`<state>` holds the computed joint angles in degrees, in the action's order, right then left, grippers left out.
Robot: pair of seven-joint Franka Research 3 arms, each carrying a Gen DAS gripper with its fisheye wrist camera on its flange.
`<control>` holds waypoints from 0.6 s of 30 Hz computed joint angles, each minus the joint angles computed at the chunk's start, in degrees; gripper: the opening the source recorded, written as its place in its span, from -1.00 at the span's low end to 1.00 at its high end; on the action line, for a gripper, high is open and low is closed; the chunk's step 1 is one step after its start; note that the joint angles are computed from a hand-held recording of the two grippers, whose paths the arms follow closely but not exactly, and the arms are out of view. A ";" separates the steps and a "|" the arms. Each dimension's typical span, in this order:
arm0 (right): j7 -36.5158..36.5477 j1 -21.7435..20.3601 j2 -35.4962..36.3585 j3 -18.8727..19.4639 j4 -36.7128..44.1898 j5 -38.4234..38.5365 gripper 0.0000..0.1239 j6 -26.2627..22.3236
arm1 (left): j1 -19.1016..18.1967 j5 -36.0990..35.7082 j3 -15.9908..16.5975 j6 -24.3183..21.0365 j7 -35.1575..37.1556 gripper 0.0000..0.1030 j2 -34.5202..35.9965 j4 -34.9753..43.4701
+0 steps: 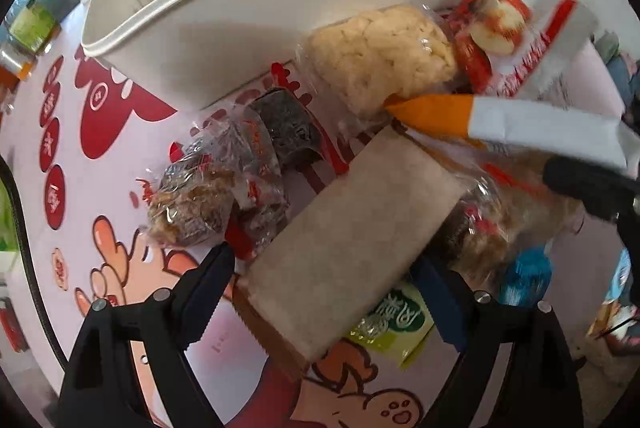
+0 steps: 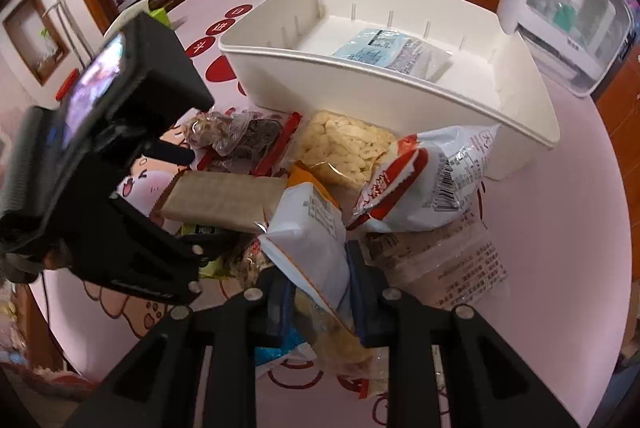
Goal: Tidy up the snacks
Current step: 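Grasp the wafer biscuit with the left tool while the right grasps the OATS bar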
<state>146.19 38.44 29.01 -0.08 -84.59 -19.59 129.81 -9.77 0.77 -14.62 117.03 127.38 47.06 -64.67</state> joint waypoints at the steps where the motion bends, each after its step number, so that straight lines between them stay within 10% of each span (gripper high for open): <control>1: 0.42 0.00 -0.09 -0.06 -0.15 0.08 -0.64 0.17 | 0.01 -0.61 -0.20 -2.09 -0.41 0.65 1.25 2.33; 7: 2.03 -0.26 -0.68 -0.07 -1.30 0.62 -0.65 1.75 | 0.57 -1.96 -0.67 -0.09 -0.67 0.26 -0.80 -0.54; 11: 3.21 -0.42 -1.64 -0.10 -2.68 0.71 -0.68 3.22 | 3.01 -4.21 -2.66 9.96 3.24 -0.54 -9.33 -13.21; 18: 4.59 0.01 -4.14 -0.10 -5.25 -1.63 -0.71 5.71 | 3.58 -6.11 -2.30 10.65 1.21 -0.80 -13.55 -17.94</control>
